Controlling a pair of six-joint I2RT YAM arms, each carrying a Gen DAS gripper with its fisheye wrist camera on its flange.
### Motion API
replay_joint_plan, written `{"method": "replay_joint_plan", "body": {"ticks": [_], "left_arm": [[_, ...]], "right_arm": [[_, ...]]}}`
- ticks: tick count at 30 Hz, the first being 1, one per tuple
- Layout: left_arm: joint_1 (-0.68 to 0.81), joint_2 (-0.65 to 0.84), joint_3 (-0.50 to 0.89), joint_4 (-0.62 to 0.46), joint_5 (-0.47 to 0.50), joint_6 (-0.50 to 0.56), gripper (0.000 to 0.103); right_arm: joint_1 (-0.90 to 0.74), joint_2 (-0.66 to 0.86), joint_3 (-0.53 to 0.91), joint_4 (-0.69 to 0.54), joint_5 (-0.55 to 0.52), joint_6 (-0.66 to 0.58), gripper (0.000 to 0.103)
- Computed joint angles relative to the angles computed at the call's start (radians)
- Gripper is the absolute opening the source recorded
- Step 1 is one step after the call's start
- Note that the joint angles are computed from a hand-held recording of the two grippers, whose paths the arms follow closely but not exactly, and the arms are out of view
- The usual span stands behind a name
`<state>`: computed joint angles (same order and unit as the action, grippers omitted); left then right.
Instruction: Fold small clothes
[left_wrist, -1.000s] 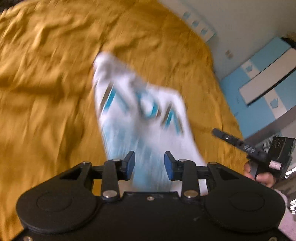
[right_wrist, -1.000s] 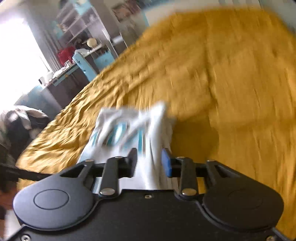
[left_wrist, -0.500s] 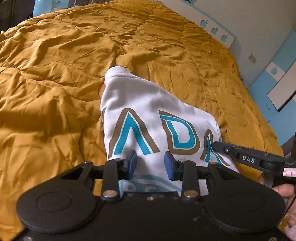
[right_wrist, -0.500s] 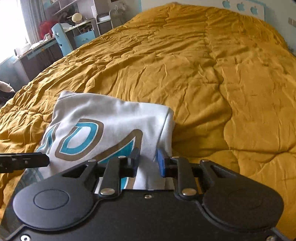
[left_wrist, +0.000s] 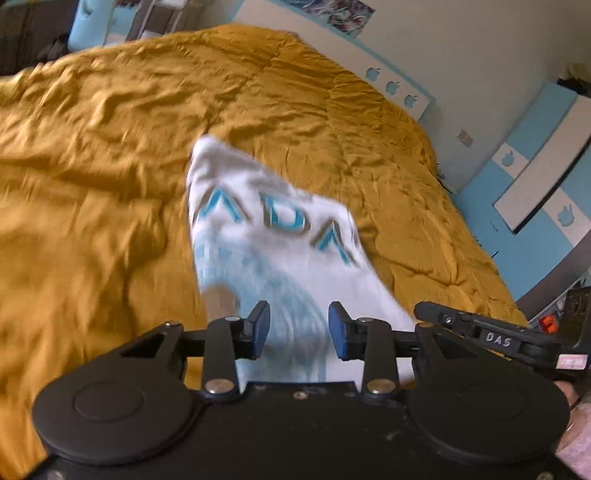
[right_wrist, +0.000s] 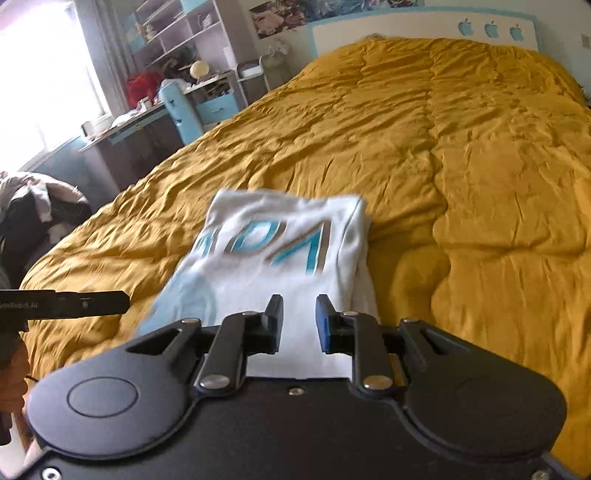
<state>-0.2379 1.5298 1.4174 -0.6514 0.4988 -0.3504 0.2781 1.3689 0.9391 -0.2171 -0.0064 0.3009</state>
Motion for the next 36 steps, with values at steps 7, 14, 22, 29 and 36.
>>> {"method": "replay_joint_plan", "body": {"ticks": [7,14,22,29,36], "left_arm": [[-0.046,-0.068,-0.203,0.096,-0.061,-0.032,0.038],[-0.073,-0.058,-0.235,0.148,-0.115,-0.072,0.038],[-0.097,-0.092,-0.140,0.022,-0.173,-0.113,0.043],[-0.236,-0.221,0.049,-0.312,-0.372,-0.064,0.056],[-0.383,-0.328,0.111,-0.493,-0.509,-0.124,0.058]], "right_arm": [[0.031,0.034,-0.084,0.003,0.112,0.046,0.017],[0.048,0.040,-0.094,0.009,0.145,0.100,0.014],[0.107,-0.049,-0.078,-0.115,0.201,0.146,0.018],[0.342,-0.274,-0.014,-0.410,0.388,0.282,0.068],[0.636,-0.325,0.084,-0.664,0.633,0.514,0.081]]}}
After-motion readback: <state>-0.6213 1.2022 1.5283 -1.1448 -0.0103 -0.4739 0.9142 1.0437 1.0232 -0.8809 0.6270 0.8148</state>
